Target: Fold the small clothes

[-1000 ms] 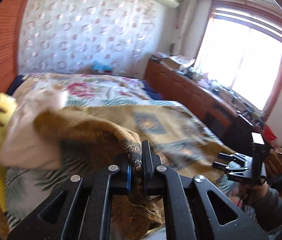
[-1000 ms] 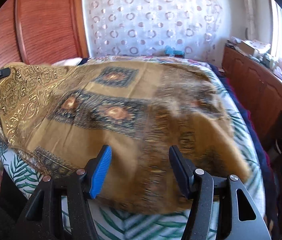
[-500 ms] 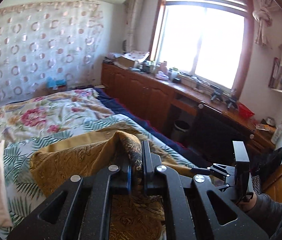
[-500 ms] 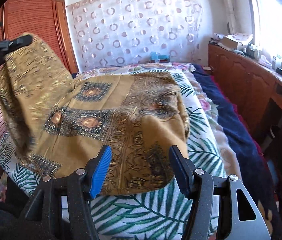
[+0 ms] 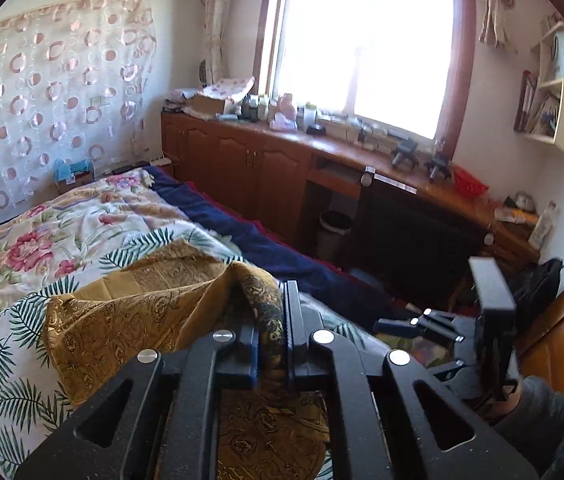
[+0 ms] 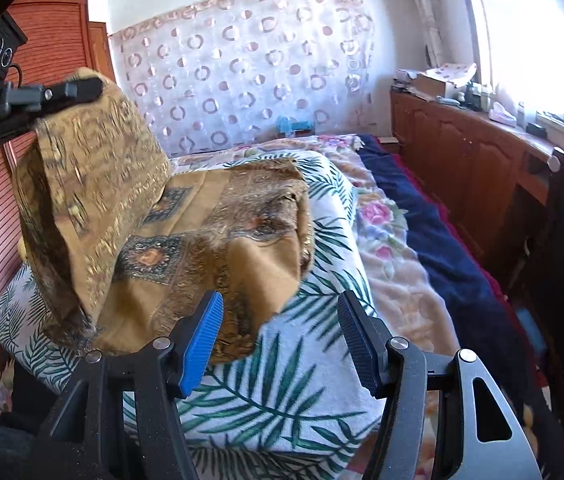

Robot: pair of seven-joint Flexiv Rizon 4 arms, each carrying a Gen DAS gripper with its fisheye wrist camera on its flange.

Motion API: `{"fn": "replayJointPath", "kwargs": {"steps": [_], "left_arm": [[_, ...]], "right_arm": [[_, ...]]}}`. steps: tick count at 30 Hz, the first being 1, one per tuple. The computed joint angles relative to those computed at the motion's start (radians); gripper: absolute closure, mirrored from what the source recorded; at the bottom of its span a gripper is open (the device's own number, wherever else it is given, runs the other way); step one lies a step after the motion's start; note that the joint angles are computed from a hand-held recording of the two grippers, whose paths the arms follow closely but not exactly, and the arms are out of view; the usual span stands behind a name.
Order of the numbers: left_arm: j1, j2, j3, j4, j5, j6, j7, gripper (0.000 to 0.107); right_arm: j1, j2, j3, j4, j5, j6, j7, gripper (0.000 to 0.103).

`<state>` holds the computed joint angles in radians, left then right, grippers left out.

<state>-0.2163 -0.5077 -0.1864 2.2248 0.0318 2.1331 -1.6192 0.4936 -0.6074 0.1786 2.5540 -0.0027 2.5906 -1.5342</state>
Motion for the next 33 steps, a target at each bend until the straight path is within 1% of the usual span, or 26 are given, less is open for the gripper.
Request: {"fn": "replayJointPath", "kwargs": {"steps": [1, 2, 3, 4, 5, 6, 7, 8, 10, 11, 14, 16, 18, 19, 20, 23, 29, 31, 33], "left_arm": [[-0.052, -0.009, 0.041, -0.009, -0.042, -0.020, 0.032, 0.098], [-0.084, -0.015, 0.069, -0.012, -0.069, -0.033, 0.054, 0.096], [-0.098, -0.020, 0.077, -0.013, -0.089, -0.038, 0.068, 0.094], [-0.084, -0.029, 0.066, -0.009, -0.080, -0.034, 0.067, 0.087], [-0.054, -0.032, 0.043, -0.001, -0.058, -0.024, 0.058, 0.075], [-0.041, -0.036, 0.033, 0.002, -0.049, -0.015, 0.054, 0.067], [-0.026, -0.035, 0.025, 0.012, -0.037, -0.003, 0.046, 0.055], [-0.020, -0.029, 0.024, 0.023, -0.033, 0.001, 0.043, 0.045], [-0.019, -0.028, 0.030, 0.039, -0.032, 0.020, 0.037, 0.032], [-0.010, -0.029, 0.033, 0.060, -0.022, 0.051, 0.028, 0.029], [0.002, -0.035, 0.050, 0.100, -0.025, 0.093, 0.009, 0.028], [0.034, -0.045, 0.053, 0.136, -0.007, 0.141, -0.021, 0.028], [0.052, -0.051, 0.060, 0.163, -0.006, 0.157, -0.042, 0.028], [0.055, -0.054, 0.071, 0.178, -0.013, 0.170, -0.049, 0.028], [0.040, -0.059, 0.095, 0.199, -0.039, 0.198, -0.051, 0.028], [0.034, -0.069, 0.128, 0.243, -0.076, 0.253, -0.055, 0.028], [0.097, -0.103, 0.149, 0.314, -0.060, 0.351, -0.087, 0.028], [0.133, -0.112, 0.141, 0.325, -0.033, 0.363, -0.106, 0.028], [0.145, -0.116, 0.144, 0.341, -0.029, 0.380, -0.118, 0.028]], "right_arm": [[0.001, 0.000, 0.001, 0.003, 0.003, 0.001, 0.002, 0.041], [0.009, -0.001, 0.003, 0.005, 0.012, 0.004, -0.001, 0.041], [0.021, -0.004, 0.003, 0.005, 0.027, 0.009, -0.007, 0.041], [0.029, -0.003, 0.002, 0.007, 0.036, 0.010, -0.010, 0.041], [0.028, 0.002, 0.002, 0.010, 0.034, 0.008, -0.009, 0.041], [0.027, 0.004, 0.004, 0.011, 0.031, 0.007, -0.008, 0.041], [0.012, 0.010, 0.002, 0.011, 0.012, 0.000, -0.003, 0.041], [0.019, 0.011, 0.002, 0.009, 0.021, -0.002, -0.004, 0.041], [0.005, 0.019, 0.002, 0.014, 0.006, -0.005, -0.002, 0.041], [-0.003, 0.024, 0.003, 0.019, -0.003, -0.005, 0.000, 0.041], [-0.007, 0.035, -0.003, 0.008, -0.018, -0.027, -0.006, 0.041], [-0.006, 0.044, -0.007, -0.008, -0.030, -0.055, -0.012, 0.041], [-0.003, 0.053, -0.008, -0.022, -0.040, -0.078, -0.021, 0.041], [0.002, 0.056, -0.008, -0.031, -0.041, -0.089, -0.025, 0.041], [0.003, 0.058, -0.006, -0.039, -0.050, -0.098, -0.029, 0.041], [0.023, 0.062, -0.004, -0.072, -0.056, -0.142, -0.039, 0.041], [0.066, 0.064, 0.000, -0.159, -0.106, -0.265, -0.059, 0.041], [0.069, 0.062, 0.003, -0.190, -0.136, -0.307, -0.062, 0.041], [0.074, 0.056, 0.006, -0.222, -0.167, -0.352, -0.066, 0.041]]}}
